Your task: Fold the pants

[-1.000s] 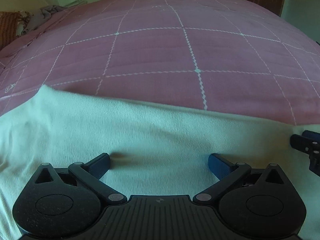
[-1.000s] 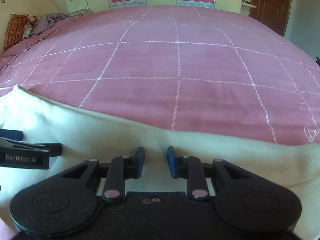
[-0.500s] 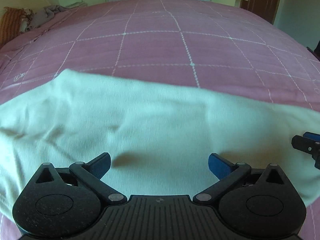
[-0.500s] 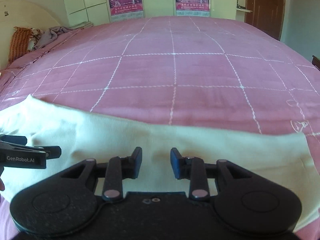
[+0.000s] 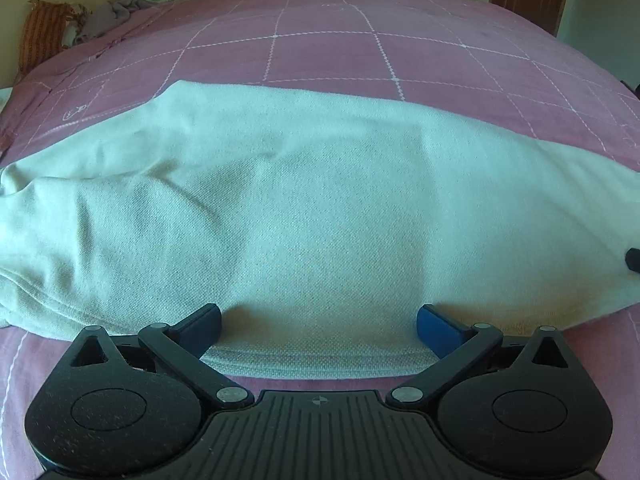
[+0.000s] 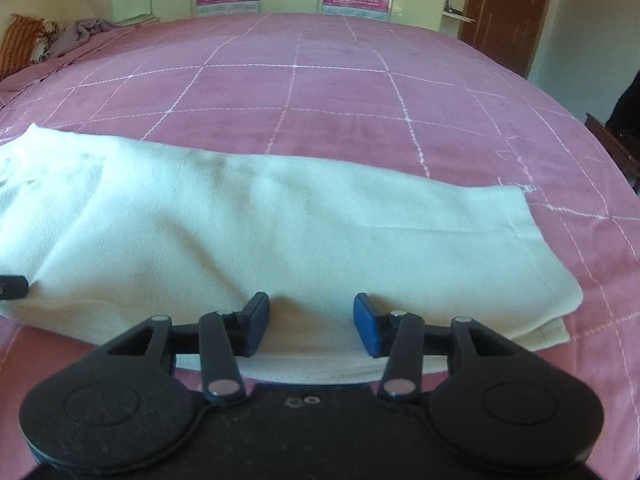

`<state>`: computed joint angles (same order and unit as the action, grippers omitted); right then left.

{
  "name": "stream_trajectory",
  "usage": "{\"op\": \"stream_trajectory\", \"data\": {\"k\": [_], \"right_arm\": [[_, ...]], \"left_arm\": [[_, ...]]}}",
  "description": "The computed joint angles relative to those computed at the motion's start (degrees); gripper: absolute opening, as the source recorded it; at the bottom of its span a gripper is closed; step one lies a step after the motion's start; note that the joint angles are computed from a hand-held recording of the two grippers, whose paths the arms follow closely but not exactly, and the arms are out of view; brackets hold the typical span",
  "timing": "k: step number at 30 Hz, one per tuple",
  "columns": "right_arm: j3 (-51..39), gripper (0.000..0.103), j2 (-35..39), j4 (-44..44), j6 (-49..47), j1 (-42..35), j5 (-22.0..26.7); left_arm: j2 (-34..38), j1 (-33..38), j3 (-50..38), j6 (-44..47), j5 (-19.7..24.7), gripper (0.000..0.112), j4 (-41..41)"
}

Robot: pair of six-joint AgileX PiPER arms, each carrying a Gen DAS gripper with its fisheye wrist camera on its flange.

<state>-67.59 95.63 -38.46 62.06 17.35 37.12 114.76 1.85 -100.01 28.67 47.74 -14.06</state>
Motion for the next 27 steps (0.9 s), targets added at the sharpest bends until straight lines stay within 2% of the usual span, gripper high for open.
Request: {"op": "stream_trajectory", "data": {"k": [4, 6, 7, 9, 13, 15, 18, 21, 27], "right_arm": [[2.9, 0.052, -2.6, -7.4, 7.6, -0.6, 1.9], [4.7, 0.061, -3.9, -6.9, 9.2, -2.6, 1.7], [5.5, 0.062, -4.2, -5.2, 8.6, -4.1, 1.5], [9.6, 0.061, -5.9, -3.8, 7.7, -7.1, -2.9], [9.8, 0.06, -6.1, -5.5, 7.2, -6.2, -1.5], [11.4, 0.06, -7.2, -6.5, 8.9, -6.4, -2.6], [11.8, 0.058, -9.5, -6.8, 11.6, -6.2, -2.3], [12.0, 0.058, -11.8, -11.1, 16.4, -6.0, -4.2], [7.5, 0.058, -9.3, -9.8, 12.2, -8.0, -6.0]], "left_arm": [[-1.6, -0.5, -0.3, -1.4, 1.3, 0.103, -0.3], [-3.5, -1.4, 1.6, 0.2, 0.8, 0.103, -2.3], [-4.1, -2.1, 2.2, 0.9, 0.6, 0.103, -2.8], [-4.7, -4.1, 2.9, 0.6, 0.2, 0.103, -2.1], [-2.0, -8.0, 1.5, -4.9, 2.0, 0.103, 3.4], [-2.1, -7.7, 2.0, -5.1, 1.6, 0.103, 2.7], [-2.7, -7.9, 1.1, -7.3, 3.2, 0.103, 3.6], [-2.7, -8.6, -0.6, -10.3, 4.9, 0.103, 2.9], [-4.0, -13.3, -1.0, -11.5, 3.9, 0.103, 2.9]]}}
